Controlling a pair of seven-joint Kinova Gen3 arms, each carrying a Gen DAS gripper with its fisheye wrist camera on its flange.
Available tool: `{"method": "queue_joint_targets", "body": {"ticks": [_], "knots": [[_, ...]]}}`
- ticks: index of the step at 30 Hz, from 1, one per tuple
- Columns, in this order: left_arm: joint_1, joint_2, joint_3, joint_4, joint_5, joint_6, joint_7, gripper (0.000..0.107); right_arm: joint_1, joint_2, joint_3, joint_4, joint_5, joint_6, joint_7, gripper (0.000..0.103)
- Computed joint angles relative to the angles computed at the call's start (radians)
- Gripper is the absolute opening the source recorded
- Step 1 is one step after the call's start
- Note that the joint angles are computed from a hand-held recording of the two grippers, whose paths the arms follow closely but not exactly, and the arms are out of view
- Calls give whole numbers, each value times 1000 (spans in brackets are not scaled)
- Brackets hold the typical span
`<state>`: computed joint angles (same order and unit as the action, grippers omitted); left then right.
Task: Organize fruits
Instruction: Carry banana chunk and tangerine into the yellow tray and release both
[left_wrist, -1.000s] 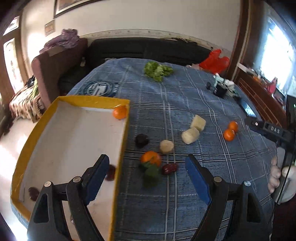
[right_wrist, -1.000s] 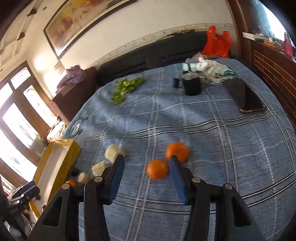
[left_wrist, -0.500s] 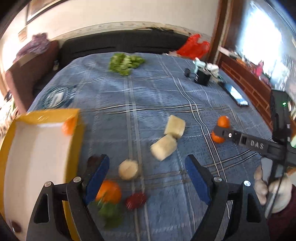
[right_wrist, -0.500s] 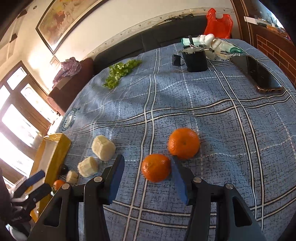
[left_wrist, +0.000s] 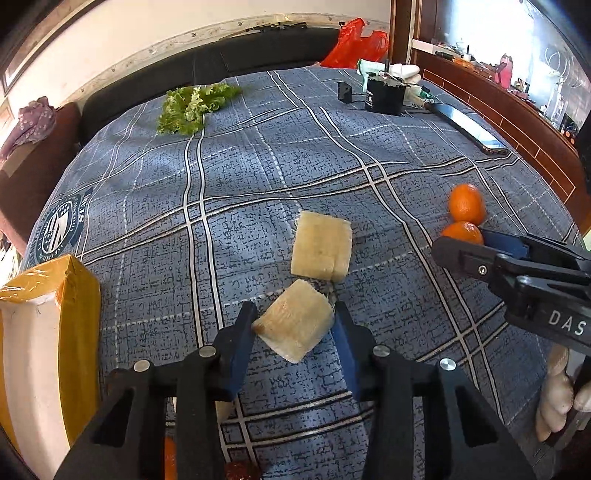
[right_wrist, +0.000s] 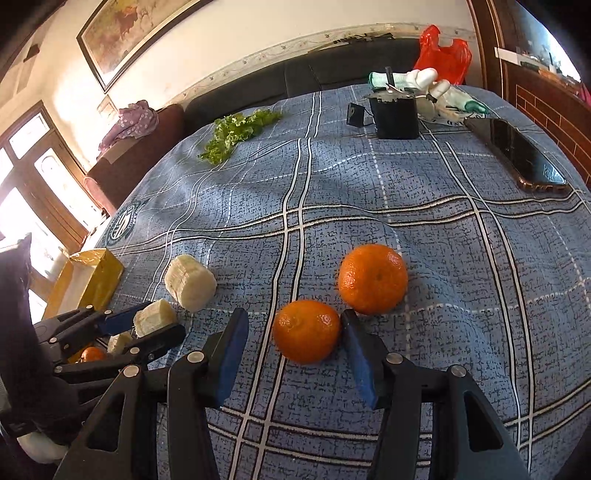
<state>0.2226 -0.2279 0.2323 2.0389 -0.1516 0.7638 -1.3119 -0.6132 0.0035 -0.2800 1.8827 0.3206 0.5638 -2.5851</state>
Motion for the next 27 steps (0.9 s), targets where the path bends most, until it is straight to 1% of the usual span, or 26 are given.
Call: {"method": "queue_joint_targets", "body": {"ticks": [1, 2, 6, 10, 12, 14, 16, 19, 21, 23, 26, 27], "knots": [[-4, -1, 12, 2, -13, 0, 17, 40, -6, 3, -5, -4, 29, 15, -29, 49], [-6, -5, 21, 4, -24, 2, 33, 40, -10, 4, -6, -8, 43, 28, -45, 39], [-9, -51, 26, 12, -27, 16, 67, 40, -9, -9, -6, 8, 52, 18, -65, 38], [-16, -140, -2, 23, 20, 37, 66, 40, -7, -30, -19, 26, 76, -4, -88, 38], [-22, -199, -29, 29, 53, 53, 52, 40, -6, -40, -30, 35, 88, -18, -94, 38], [-41, -261, -56, 28, 79, 88, 42, 40, -7, -46, -45, 39, 107, -26, -107, 38], [-61, -335, -97, 30, 105, 129, 26, 40, -14, -49, -60, 35, 122, -30, -111, 38], [-112, -432, -157, 30, 121, 200, 6, 40, -35, -50, -84, 12, 132, -10, -105, 38], [-153, -488, -211, 30, 117, 246, -13, 40, -59, -54, -106, -9, 145, 0, -110, 38], [-204, -523, -245, 39, 97, 270, -31, 40, -78, -53, -116, -25, 126, -15, -95, 39], [-280, -557, -279, 56, 56, 292, -54, 41, -125, -20, -138, -90, 109, -14, -55, 39], [-298, -572, -307, 68, 46, 295, -63, 41, -148, -2, -144, -118, 110, -7, -42, 39]]}}
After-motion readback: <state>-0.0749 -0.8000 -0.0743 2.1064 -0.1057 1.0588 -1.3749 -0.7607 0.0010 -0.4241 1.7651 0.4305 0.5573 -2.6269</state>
